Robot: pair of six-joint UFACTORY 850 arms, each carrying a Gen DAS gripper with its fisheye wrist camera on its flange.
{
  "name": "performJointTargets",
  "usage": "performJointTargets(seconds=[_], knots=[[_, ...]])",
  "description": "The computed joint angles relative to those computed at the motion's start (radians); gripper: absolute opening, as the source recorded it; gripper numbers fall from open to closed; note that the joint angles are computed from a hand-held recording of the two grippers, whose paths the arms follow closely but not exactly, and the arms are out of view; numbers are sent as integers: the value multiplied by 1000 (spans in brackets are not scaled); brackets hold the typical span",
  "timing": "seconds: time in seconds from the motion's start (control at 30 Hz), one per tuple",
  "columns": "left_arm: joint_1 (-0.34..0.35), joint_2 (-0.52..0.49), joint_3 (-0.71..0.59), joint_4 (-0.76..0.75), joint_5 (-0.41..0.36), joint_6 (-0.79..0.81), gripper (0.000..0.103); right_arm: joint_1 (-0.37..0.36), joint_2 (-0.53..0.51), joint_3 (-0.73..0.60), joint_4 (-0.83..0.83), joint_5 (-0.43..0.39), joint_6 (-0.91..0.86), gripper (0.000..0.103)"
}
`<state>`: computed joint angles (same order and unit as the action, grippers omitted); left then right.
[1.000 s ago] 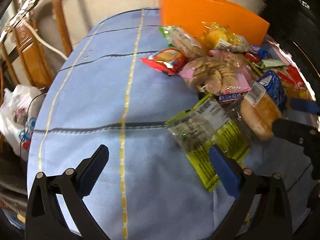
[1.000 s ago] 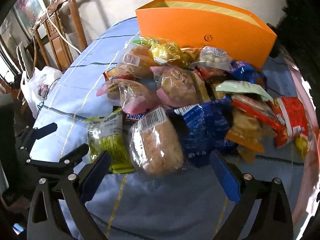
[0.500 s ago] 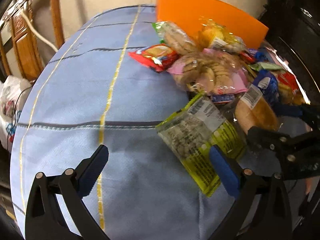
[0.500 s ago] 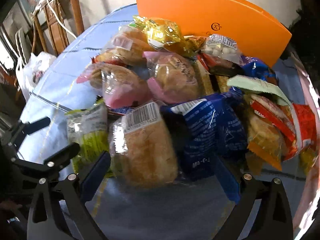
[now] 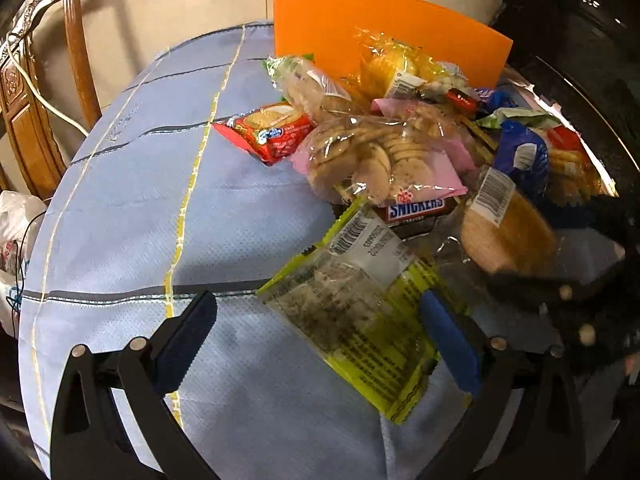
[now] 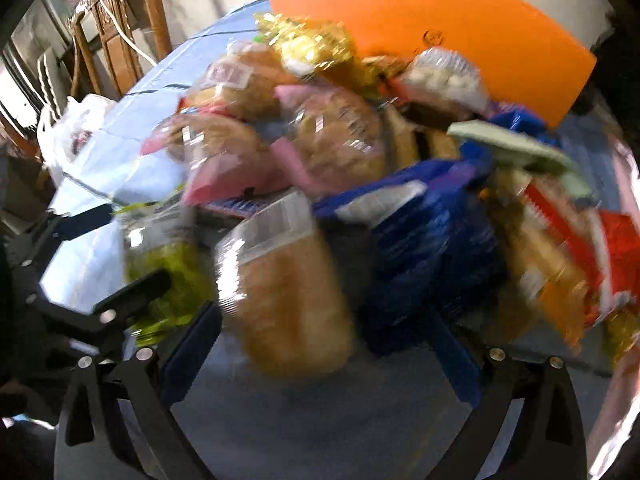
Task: Organize snacks
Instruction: 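Grasp the yellow-green snack bag with left tool while right tool grasps a bread roll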
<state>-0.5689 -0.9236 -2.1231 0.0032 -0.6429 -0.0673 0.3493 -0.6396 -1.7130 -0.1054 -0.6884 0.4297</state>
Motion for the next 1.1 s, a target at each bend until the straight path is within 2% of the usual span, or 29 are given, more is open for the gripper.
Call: performJointTargets(seconds=[0.07,0.13,0.2,0.23,0.27,0.3,0.4,0.47,0.5,0.53,0.57,0.8,0.9,0.93,0.97,1.0,1.07,1.1], knots=[[5,-1,0,-21,8,1,99,-2,11,25,-1,36,21,100],[12,-9,-18,-31,-8,-8,99,2,10,23,-12,33,52,99],[6,5,5,20,17,-26,97,16,5,16,-74,13,83,92],[4,17,24,31,36,-17,91,20,2,12,-95,10,99,85],[7,24,34,5,40,14,78,27,5,16,-97,15,118,78],[8,23,27,-15,39,29,72,23,14,27,-75,32,126,73],[7,15,9,-5,30,19,68,37,30,45,-81,24,130,67],[14,25,21,-23,38,8,56,43,25,33,-94,10,146,62],[21,30,26,-37,41,5,54,45,25,31,-94,10,159,60],[26,30,26,-58,36,15,51,48,22,25,-101,9,176,49],[32,35,33,-82,35,27,49,52,22,24,-121,5,198,44],[45,50,37,-137,25,58,39,48,10,-7,-113,-3,196,40],[60,31,5,-213,-5,139,39,42,27,11,-106,8,190,39],[66,19,-14,-247,-8,210,44,42,30,14,-111,9,188,39],[72,-1,-48,-294,-39,275,72,41,34,18,-111,11,187,39],[78,-32,-100,-320,-87,341,82,39,42,29,-106,14,184,39],[79,-52,-139,-349,-112,457,96,37,44,34,-103,18,188,39],[78,-68,-168,-351,-143,497,97,35,46,39,-96,21,190,39]])
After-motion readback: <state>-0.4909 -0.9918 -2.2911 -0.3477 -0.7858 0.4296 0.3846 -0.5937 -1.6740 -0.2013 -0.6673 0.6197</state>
